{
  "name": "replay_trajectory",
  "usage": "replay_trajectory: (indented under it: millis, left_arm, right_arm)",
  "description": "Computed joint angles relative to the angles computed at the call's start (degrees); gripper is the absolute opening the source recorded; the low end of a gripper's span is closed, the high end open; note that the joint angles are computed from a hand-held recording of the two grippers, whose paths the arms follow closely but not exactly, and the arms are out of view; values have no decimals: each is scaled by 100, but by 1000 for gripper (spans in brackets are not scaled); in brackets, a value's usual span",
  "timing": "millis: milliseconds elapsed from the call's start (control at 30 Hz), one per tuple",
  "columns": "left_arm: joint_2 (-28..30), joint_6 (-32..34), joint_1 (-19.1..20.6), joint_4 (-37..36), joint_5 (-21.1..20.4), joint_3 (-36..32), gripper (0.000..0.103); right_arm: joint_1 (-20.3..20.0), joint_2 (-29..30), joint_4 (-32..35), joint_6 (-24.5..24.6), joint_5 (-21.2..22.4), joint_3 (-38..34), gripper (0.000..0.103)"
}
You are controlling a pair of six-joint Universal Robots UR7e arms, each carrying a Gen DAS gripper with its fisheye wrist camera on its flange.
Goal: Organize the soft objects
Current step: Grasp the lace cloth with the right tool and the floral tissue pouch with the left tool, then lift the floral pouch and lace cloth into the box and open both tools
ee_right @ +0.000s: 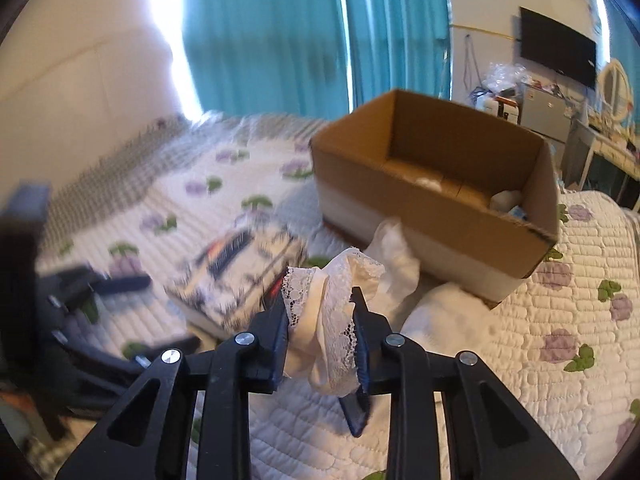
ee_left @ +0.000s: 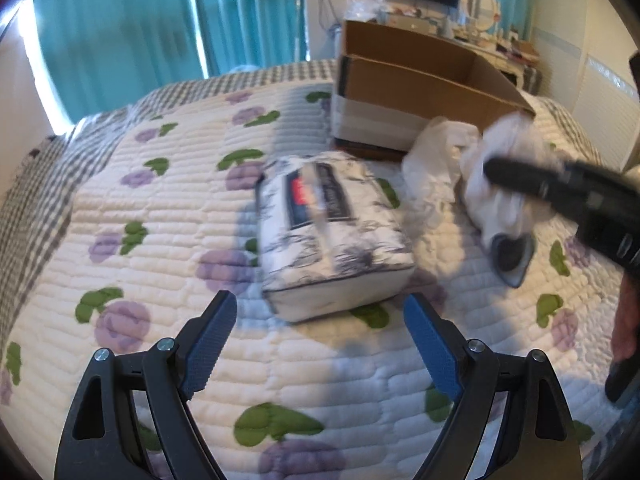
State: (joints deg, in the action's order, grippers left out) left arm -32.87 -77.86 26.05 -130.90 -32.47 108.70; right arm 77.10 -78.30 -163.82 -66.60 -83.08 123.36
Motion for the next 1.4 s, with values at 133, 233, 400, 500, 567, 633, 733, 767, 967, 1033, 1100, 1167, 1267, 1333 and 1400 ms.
replay_trajectory:
  millis: [133,233,400,500,567,633,733,767,967,1033,1100,1167,1267,1333,1400]
  left_arm:
    - [134,247,98,-229,-65,-158,87]
    - [173,345,173,-340,-42,-219,87]
    - [163,418,247,-669,-120,-109,87]
    - [124,308,204,-920,-125,35,87]
    - [120,337,187,-1200,-130,90,87]
    - [144,250,183,-1107,-126,-2,87]
    - [223,30,233,-761,-76,-245,87]
    - [250,14,270,-703,-59,-311,87]
    - [468,-36,511,-214,69,-752,88]
    - [533,-53,567,-45,149,-868,88]
    - [551,-66,599,-29,169,-902,88]
    - [559,-6,619,-219,221,-853,88]
    - [567,273,665,-852,255,-673,85]
    - [569,439,677,-1238,254,-565,79]
    - [569,532,666,-1463,246,-498,72]
  right_arm:
    - [-92,-124,93,304,325,-109,27]
    - [-121,-165,-78,497,376,-151,27]
    - [-116,-83,-414,713,180,-225,27]
    - [-89,-20,-455,755,17,-252,27]
    - [-83,8,-491,718,-36,-240,27]
    - [-79,17,-505,692,-59,-224,27]
    - [-95,7,-515,663,-64,-210,27]
    - [-100,6,-510,668,-67,-209,27]
    - [-132,17,-436,759,-92,-263,27]
    - [-124,24,-434,771,-109,-264,27]
    - [-123,32,-447,755,-136,-253,27]
    - [-113,41,-458,751,-166,-245,27]
    - [-108,40,-476,732,-179,-225,27]
    - [-111,35,-473,730,-177,-222,27]
    - [-113,33,-472,733,-181,-220,27]
